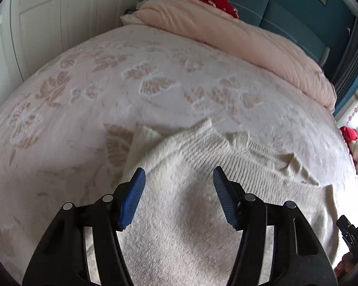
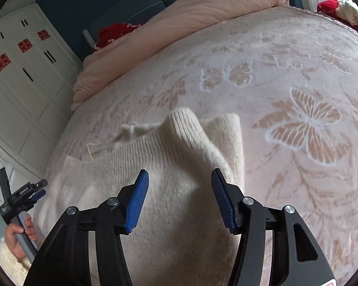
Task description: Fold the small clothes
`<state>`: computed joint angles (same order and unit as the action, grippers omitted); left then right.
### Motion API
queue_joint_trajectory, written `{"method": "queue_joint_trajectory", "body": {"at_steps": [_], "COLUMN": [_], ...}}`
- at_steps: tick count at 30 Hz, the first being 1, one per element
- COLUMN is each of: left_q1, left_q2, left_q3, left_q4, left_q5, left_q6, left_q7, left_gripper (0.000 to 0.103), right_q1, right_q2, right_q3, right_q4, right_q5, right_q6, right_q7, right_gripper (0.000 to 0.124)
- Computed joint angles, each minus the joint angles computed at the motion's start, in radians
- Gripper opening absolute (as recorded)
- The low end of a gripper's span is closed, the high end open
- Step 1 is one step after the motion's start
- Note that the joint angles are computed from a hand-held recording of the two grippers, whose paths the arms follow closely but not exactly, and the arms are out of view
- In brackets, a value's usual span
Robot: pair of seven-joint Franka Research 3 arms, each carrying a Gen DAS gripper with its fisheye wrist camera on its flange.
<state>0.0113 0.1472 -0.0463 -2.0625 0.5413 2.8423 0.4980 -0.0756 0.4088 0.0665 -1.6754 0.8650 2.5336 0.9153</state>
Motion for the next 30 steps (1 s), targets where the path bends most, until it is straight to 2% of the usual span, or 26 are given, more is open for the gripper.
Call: {"method": "queue_joint_trajectory", "body": {"at_steps": [3, 5, 7, 10, 12, 16, 18, 19, 20, 21, 23, 25, 27, 28, 29, 30], "left_q1": [0.007, 0.011, 0.004, -0.009, 0.003, 0.007, 0.029, 0.071, 0.090, 0.105, 0.083, 0.049, 0.029, 0.029, 0.054, 0.077], "left_q2": [0.034, 0.041, 0.027, 0.023, 0.027, 0.053, 0.077, 0.107, 0.127, 0.146, 0.146, 0.131, 0.145, 0.174, 0.204, 0.217], "left_q3": [-0.008, -0.018, -0.012, 0.003, -0.005, -0.014, -0.040, -0.090, -0.116, -0.135, -0.109, -0.062, -0.026, -0.020, -0.044, -0.069], "left_q4": [0.029, 0.047, 0.049, 0.054, 0.050, 0.063, 0.070, 0.090, 0.109, 0.131, 0.129, 0.121, 0.141, 0.176, 0.206, 0.217], "left_q5": [-0.038, -0.087, -0.082, -0.029, -0.058, -0.087, -0.155, -0.270, -0.342, -0.406, -0.414, -0.377, -0.350, -0.345, -0.380, -0.419], "left_q6": [-0.004, -0.036, -0.033, -0.037, -0.022, -0.046, -0.022, -0.027, -0.049, -0.075, -0.023, 0.037, 0.032, -0.014, -0.052, -0.058], "left_q7": [0.023, 0.054, 0.054, 0.042, 0.064, 0.123, 0.212, 0.337, 0.408, 0.464, 0.468, 0.417, 0.358, 0.350, 0.382, 0.414], "left_gripper": [0.057, 0.057, 0.057, 0.058, 0.059, 0.058, 0.051, 0.026, 0.000, 0.000, 0.000, 0.000, 0.000, 0.000, 0.000, 0.000], "right_q1": [0.020, 0.028, 0.032, 0.047, 0.061, 0.056, 0.056, 0.046, 0.043, 0.052, 0.027, -0.014, -0.014, 0.016, 0.026, 0.015], "right_q2": [0.035, 0.051, 0.046, 0.050, 0.055, 0.082, 0.107, 0.125, 0.141, 0.150, 0.136, 0.109, 0.122, 0.160, 0.214, 0.248], "right_q3": [-0.008, -0.011, -0.007, -0.009, -0.020, -0.019, -0.014, 0.001, 0.007, 0.000, 0.038, 0.084, 0.075, 0.027, -0.001, 0.007], "right_q4": [0.026, 0.051, 0.056, 0.058, 0.053, 0.069, 0.101, 0.127, 0.152, 0.169, 0.162, 0.145, 0.160, 0.202, 0.271, 0.311], "right_q5": [-0.042, -0.066, -0.084, -0.125, -0.165, -0.204, -0.223, -0.216, -0.220, -0.238, -0.178, -0.070, -0.044, -0.107, -0.200, -0.255], "right_q6": [-0.001, -0.013, -0.014, 0.033, 0.064, 0.076, 0.057, 0.032, 0.004, -0.008, 0.043, 0.112, 0.131, 0.088, -0.011, -0.072], "right_q7": [0.046, 0.100, 0.117, 0.123, 0.148, 0.187, 0.207, 0.196, 0.197, 0.217, 0.163, 0.082, 0.070, 0.132, 0.221, 0.271], "right_gripper": [0.055, 0.055, 0.055, 0.055, 0.055, 0.057, 0.052, 0.037, 0.005, 0.005, 0.005, 0.004, 0.004, 0.004, 0.004, 0.005]}}
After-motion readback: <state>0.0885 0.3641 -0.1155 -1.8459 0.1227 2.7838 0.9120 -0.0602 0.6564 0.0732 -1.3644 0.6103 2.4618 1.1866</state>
